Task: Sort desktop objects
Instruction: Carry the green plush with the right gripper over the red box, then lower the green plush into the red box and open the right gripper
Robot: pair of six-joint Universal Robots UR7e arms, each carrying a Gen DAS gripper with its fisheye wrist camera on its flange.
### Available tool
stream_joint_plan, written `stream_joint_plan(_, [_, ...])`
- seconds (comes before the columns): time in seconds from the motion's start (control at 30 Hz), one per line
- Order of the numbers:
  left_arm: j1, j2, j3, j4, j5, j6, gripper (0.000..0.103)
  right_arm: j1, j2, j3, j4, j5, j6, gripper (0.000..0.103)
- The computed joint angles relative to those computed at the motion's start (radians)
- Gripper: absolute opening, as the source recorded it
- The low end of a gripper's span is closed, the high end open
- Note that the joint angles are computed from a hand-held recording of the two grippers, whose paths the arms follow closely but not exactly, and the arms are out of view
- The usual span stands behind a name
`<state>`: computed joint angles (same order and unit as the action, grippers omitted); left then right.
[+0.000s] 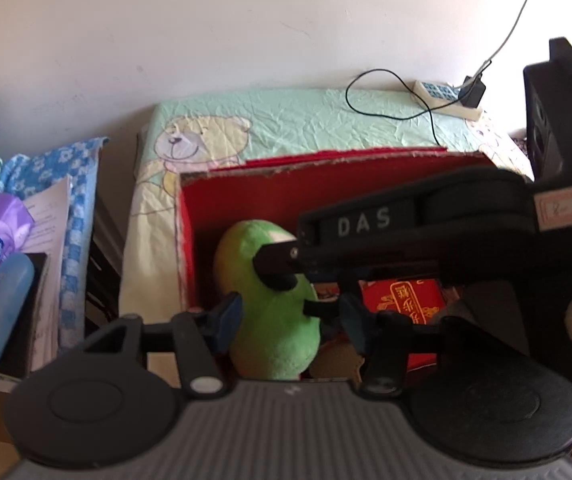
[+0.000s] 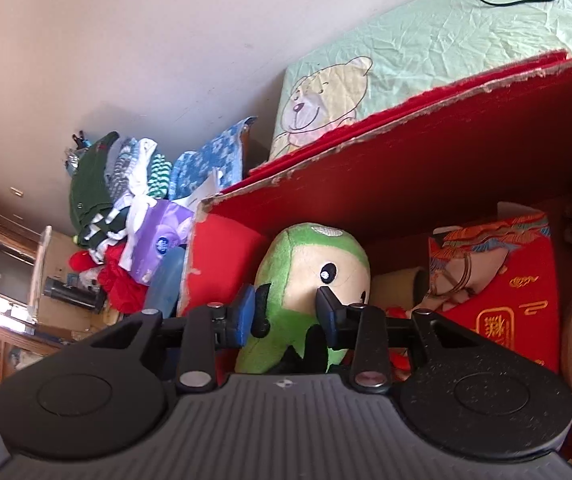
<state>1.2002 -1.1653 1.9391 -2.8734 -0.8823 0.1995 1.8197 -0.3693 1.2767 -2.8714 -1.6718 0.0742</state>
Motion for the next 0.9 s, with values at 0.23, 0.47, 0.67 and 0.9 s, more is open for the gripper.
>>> stream_joint_plan(0.23, [-0.006,0.028,-0.009,0.007,0.053,-0.009,0.058,-0.026,-0.032,0.042,-0.027,0.054,0.072,0.040])
stream_joint_plan(0.47, [-0.041,0.002,0.019,-0.017,0.086,-0.026,0.063,-0.011,-0.066,0.094,-0.090,0.046,0.034,0.038])
stream_joint_plan(0.67, [-0.100,-0.026,0.061,-0.020,0.109,-0.056,0.066,-0.010,-0.138,0.211,-0.220,0.056,-0.015,0.039])
stream_joint_plan(0.9, [-0.173,-0.004,0.097,-0.094,0.016,-0.062,0.083,-0.052,-0.294,0.437,-0.420,0.024,-0.071,0.038])
